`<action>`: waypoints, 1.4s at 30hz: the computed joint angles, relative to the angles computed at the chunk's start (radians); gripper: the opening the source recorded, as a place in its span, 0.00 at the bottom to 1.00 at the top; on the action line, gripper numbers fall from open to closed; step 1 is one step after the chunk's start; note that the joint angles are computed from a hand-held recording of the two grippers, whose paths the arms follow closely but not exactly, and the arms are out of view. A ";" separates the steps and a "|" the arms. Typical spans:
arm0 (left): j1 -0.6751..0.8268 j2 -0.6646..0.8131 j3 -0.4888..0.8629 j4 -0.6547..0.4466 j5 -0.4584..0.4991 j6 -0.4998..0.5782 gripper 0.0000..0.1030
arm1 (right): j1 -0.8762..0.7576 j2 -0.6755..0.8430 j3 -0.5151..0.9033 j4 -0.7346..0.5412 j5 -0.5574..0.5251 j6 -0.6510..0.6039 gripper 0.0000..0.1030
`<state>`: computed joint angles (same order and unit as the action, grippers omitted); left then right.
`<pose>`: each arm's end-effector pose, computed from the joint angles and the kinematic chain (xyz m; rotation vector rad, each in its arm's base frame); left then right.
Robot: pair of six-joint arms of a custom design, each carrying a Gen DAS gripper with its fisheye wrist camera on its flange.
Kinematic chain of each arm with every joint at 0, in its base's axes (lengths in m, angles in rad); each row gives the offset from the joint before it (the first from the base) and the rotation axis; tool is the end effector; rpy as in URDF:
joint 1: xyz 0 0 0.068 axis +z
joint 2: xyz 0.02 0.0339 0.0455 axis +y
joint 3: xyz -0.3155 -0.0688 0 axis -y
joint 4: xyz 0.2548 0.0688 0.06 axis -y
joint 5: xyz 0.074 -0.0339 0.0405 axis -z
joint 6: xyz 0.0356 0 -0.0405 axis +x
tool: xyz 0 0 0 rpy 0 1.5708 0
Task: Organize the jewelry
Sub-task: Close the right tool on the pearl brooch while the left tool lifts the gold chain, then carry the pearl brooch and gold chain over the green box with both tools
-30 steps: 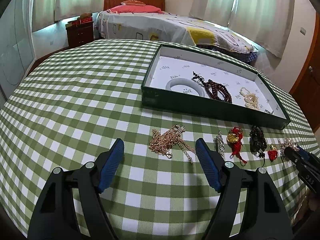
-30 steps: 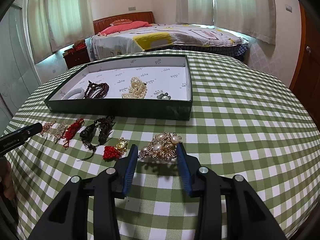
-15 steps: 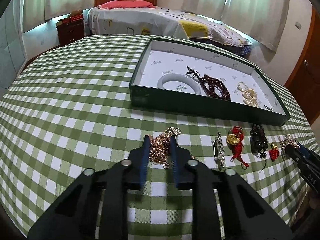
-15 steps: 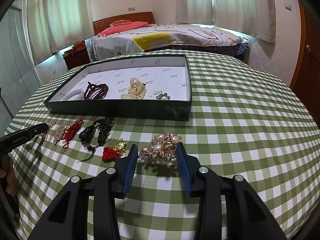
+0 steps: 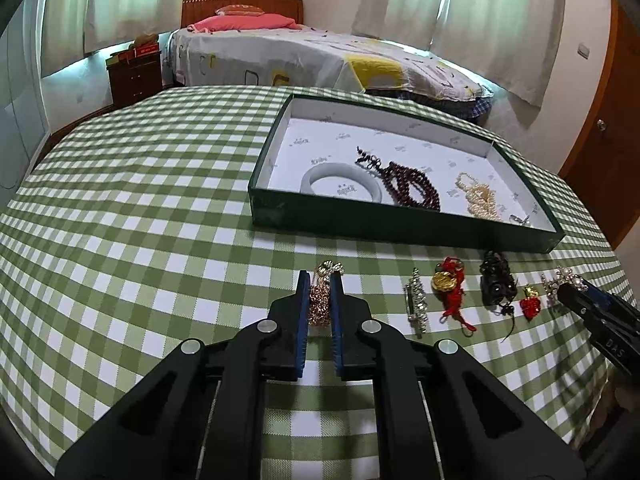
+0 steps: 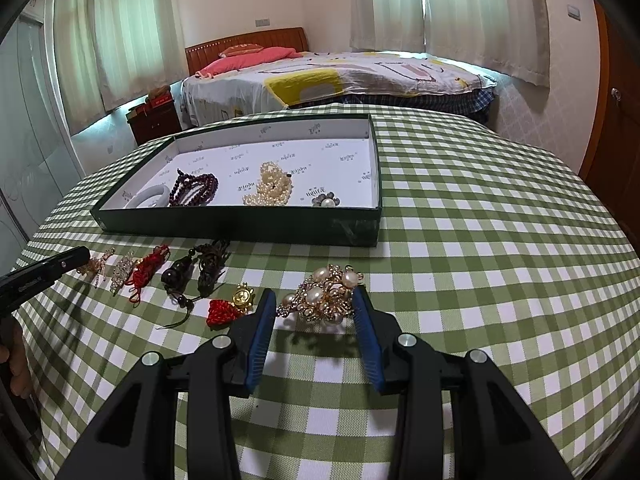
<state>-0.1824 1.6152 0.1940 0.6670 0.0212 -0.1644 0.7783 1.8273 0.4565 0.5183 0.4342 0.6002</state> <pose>0.2075 -0.0390 0.1106 0.0317 2.3330 -0.1985 0.2095 0.1855 0.1008 -0.0150 2.3281 0.1590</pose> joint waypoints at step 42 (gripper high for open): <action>-0.020 -0.511 0.103 -0.398 0.027 -0.023 0.09 | 0.070 -0.249 0.041 -0.119 0.102 -0.073 0.39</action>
